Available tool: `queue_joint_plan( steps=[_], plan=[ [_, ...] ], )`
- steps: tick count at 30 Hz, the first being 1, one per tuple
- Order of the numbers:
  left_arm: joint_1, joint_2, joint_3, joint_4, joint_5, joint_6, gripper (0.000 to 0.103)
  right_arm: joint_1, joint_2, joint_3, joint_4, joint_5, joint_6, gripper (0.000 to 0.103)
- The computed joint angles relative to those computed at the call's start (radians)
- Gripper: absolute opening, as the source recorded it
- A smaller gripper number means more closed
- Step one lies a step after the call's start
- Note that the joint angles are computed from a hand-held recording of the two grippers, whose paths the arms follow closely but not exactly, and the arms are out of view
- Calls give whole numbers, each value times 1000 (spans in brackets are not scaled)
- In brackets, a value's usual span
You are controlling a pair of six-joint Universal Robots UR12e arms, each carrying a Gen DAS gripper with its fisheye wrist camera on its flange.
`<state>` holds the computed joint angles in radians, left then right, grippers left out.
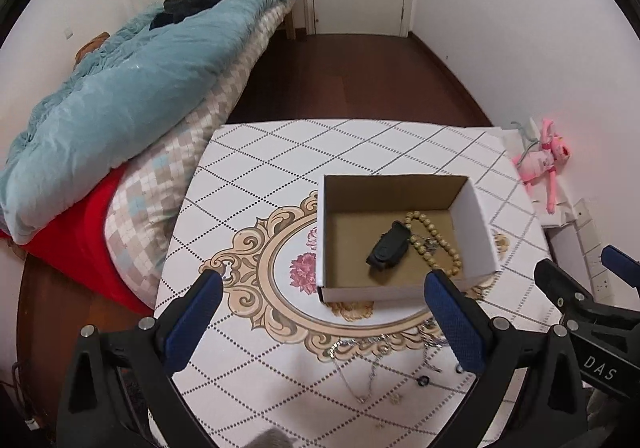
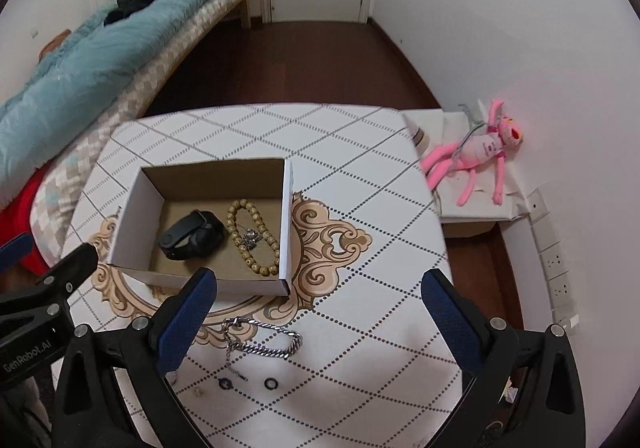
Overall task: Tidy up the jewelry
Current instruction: 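Lift both open tools out of the box, then grasp the thick silver chain with the right tool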
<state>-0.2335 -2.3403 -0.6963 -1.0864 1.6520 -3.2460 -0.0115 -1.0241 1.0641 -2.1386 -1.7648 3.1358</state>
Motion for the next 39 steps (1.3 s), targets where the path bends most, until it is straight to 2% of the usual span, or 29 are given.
queue_joint_plan(
  steps=[11, 15, 18, 21, 24, 27, 29, 31, 34, 38, 39],
  plan=[
    [2, 91, -115, 82, -40, -27, 103, 0, -99, 90, -109, 16, 1, 103],
    [0, 107, -129, 56, -16, -35, 103, -5, -120, 107, -106, 48, 17, 103],
    [-3, 112, -159, 59, 24, -24, 103, -10, -126, 121, -64, 61, 32, 103],
    [0, 106, -188, 25, 57, -27, 103, -20, -121, 140, -19, 83, 48, 103],
    [6, 89, -196, -40, 77, -43, 103, -40, -103, 157, 29, 146, 73, 103],
    [15, 77, -209, -78, 69, -67, 102, -60, -87, 178, 41, 213, 98, 99],
    [22, 72, -217, -88, 51, -72, 102, -64, -75, 187, 31, 212, 101, 92],
    [27, 65, -217, -94, 34, -72, 102, -67, -63, 192, 28, 209, 99, 92],
    [32, 53, -209, -97, 11, -68, 101, -67, -36, 178, 42, 208, 89, 82],
    [33, 39, -194, -104, -26, -46, 100, -56, -1, 154, 65, 179, 68, 80],
    [33, 31, -177, -119, -32, -37, 100, -49, -1, 162, 35, 157, 51, 79]
  ],
)
